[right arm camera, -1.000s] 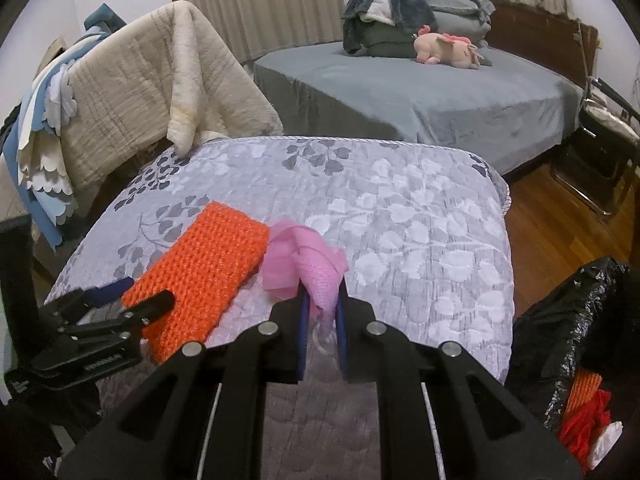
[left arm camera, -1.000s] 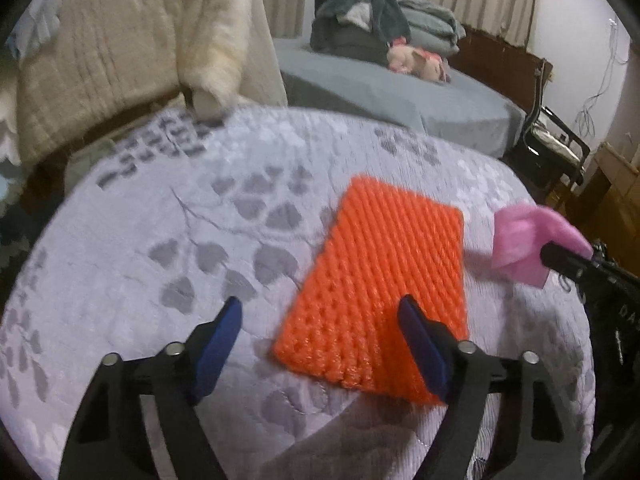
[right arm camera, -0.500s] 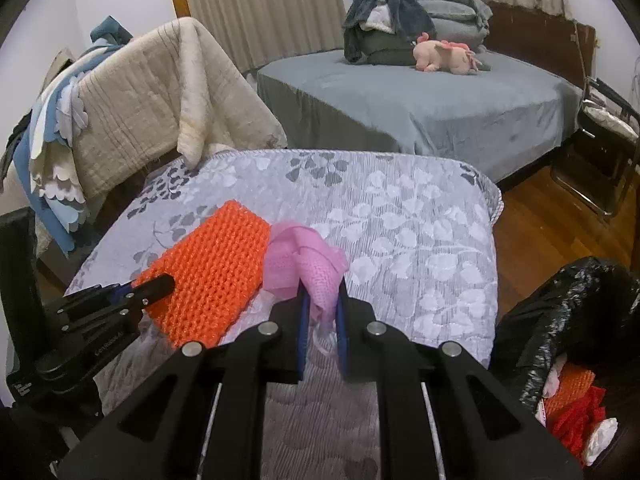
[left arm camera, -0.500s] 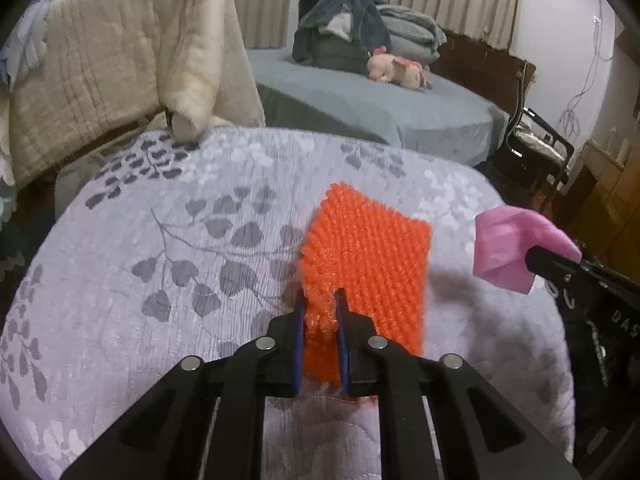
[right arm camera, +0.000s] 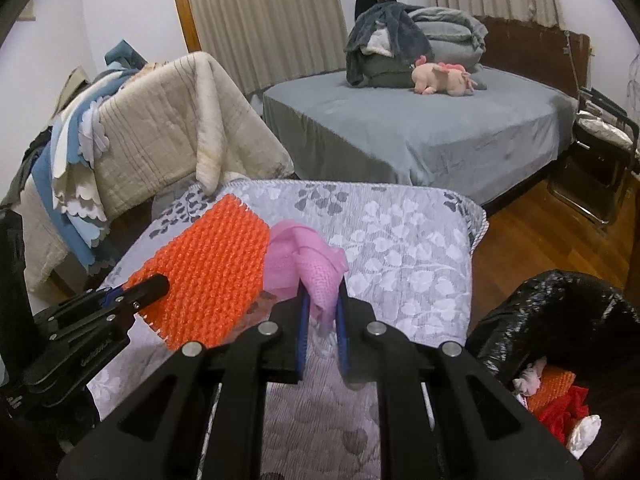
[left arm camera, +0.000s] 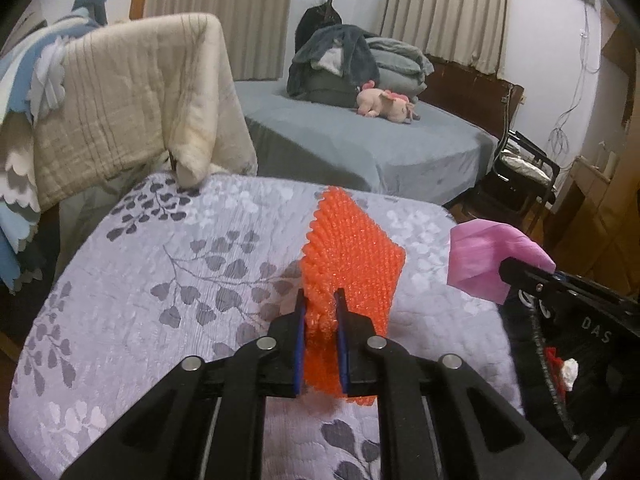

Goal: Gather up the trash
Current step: 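Carry the orange pad and pink mask over the black bin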

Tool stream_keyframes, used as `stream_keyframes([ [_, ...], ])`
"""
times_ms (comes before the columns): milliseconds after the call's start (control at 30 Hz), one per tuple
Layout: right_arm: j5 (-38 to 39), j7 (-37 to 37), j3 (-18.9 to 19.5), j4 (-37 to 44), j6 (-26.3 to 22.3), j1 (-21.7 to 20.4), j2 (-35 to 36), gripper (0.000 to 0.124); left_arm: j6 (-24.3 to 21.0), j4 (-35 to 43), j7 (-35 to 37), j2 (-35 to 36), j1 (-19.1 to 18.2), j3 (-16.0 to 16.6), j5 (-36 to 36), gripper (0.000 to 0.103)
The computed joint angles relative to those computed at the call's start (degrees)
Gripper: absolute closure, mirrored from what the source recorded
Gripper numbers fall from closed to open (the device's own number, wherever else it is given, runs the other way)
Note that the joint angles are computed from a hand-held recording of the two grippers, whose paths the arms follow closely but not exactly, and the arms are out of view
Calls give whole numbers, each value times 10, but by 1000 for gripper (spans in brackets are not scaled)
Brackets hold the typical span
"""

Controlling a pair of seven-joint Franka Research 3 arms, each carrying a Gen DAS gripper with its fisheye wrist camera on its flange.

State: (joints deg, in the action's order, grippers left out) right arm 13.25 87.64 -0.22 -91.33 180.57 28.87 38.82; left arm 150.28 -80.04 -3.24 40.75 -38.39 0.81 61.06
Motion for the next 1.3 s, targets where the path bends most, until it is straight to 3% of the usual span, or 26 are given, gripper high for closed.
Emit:
stream_keyframes([
  [733,39,-48,19,-207,93,-19,-164,112,-86,23,-7,-32,-51,-29,34,90],
  [1033,77,-78,3,-293,130,-10,-233,111,-104,85,23,-4,-80,-33,25,90],
  [1300,106,-98,26,-360,165,-42,-286,111,-97,153,64,35,-109,-26,6,91],
])
